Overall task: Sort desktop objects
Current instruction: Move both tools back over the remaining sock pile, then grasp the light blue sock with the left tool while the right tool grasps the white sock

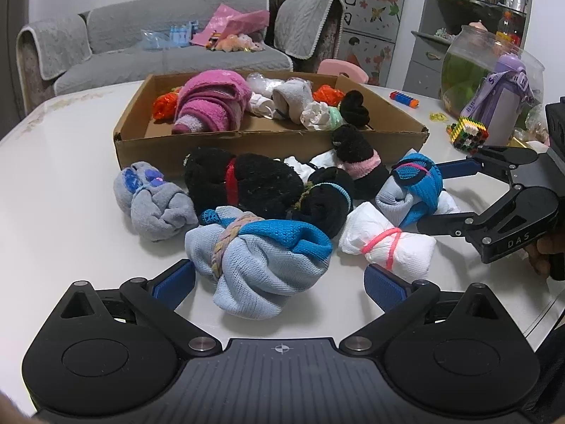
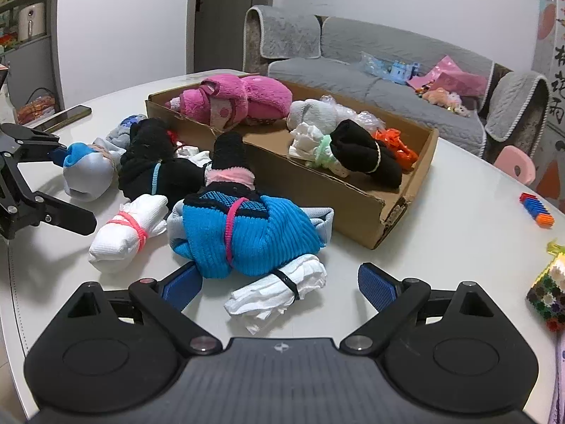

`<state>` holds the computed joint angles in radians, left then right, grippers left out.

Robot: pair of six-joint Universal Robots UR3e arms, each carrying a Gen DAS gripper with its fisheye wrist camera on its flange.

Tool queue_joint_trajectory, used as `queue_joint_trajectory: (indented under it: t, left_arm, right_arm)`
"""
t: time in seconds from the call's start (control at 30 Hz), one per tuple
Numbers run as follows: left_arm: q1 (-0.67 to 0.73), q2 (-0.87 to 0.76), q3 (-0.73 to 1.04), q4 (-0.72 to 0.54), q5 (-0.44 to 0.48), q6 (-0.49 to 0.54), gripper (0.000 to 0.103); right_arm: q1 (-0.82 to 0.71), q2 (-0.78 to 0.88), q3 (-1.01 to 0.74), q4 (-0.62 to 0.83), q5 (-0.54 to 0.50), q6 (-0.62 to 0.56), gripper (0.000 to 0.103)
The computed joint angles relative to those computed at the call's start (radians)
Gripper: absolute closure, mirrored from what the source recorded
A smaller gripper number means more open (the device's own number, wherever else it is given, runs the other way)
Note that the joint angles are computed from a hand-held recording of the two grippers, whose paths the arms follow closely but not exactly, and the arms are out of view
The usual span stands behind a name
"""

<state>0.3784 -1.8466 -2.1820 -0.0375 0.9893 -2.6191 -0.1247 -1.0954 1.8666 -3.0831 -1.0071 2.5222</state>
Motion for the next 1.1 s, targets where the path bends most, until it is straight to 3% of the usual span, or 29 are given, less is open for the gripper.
queue_joint_trajectory:
  t: [0.13,0.33,0.73,0.9,1.03,1.1]
  left_arm:
    - [-0.004,-0.028,0.002,0.052,0.012,-0.006,0.001]
    - [-0.02,-0.057,0.007,0.103,0.027,0.003,0.001]
    - [-0.029,-0.066,0.028,0.101,0.052,0.0,0.005]
    - [-0.029,-0.078,0.042,0.102,0.048,-0.016,0.005]
    - [-0.036,-0.089,0.044,0.122,0.056,-0.008,0.007]
    - [-0.035,-0.093,0.039,0.142,0.056,-0.004,0.014]
  right_arm:
    - [-0.007,0.002,-0.024,0.053,0.027,-0.015,0.012]
    - [-0.027,-0.021,-0.002,0.094,0.087,-0.026,0.031]
    - [-0.045,-0.105,0.126,0.047,0.091,-0.017,0.037]
    - [-0.055,-0.138,0.172,0.04,0.087,-0.034,0.03]
    - [-0.068,-0.159,0.196,0.049,0.097,-0.043,0.031]
    - [-0.075,-0.173,0.216,0.045,0.103,-0.042,0.04]
